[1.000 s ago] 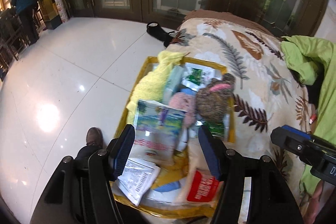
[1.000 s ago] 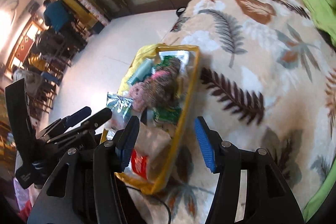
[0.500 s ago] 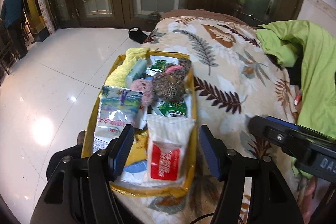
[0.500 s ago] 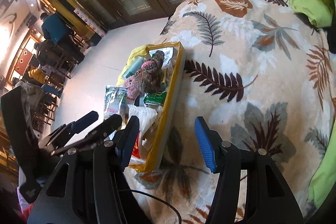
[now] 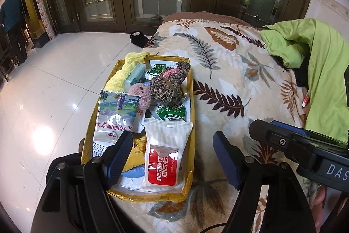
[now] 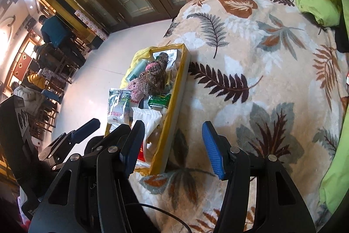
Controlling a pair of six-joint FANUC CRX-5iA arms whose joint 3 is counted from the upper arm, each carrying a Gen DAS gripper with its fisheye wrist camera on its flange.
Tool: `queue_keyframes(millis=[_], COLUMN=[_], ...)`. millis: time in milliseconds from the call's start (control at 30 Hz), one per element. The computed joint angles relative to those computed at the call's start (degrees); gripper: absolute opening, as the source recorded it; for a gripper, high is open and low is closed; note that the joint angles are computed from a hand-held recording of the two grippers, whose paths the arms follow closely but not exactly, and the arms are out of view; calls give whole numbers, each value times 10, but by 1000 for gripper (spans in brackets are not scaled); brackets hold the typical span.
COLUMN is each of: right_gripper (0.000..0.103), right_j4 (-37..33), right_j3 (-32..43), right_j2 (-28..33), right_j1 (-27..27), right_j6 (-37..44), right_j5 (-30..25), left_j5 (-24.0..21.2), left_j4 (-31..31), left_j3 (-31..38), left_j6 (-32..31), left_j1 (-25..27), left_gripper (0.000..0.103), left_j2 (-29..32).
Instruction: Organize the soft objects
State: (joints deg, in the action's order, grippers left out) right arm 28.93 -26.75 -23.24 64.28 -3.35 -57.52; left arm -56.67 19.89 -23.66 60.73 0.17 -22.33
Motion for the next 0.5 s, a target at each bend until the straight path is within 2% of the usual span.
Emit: queue_keyframes(millis=[200, 367, 500], right_gripper=[55, 55, 55], right_j4=[-6, -7, -7], right_j3=[-2, -6, -7], right_j2=[-2, -5, -7], right_j1=[-1, -2, -3], right_j6=[-4, -9, -11], right_j5=[-3, -3, -3], left_j5=[2, 13, 0], left_j4=[-21, 0, -60], left_j3=[6, -7, 24], left_j6=[9, -16, 25], left_j1=[-13, -13, -38], left_gripper=[76, 77, 80], left_j2=[1, -8, 7])
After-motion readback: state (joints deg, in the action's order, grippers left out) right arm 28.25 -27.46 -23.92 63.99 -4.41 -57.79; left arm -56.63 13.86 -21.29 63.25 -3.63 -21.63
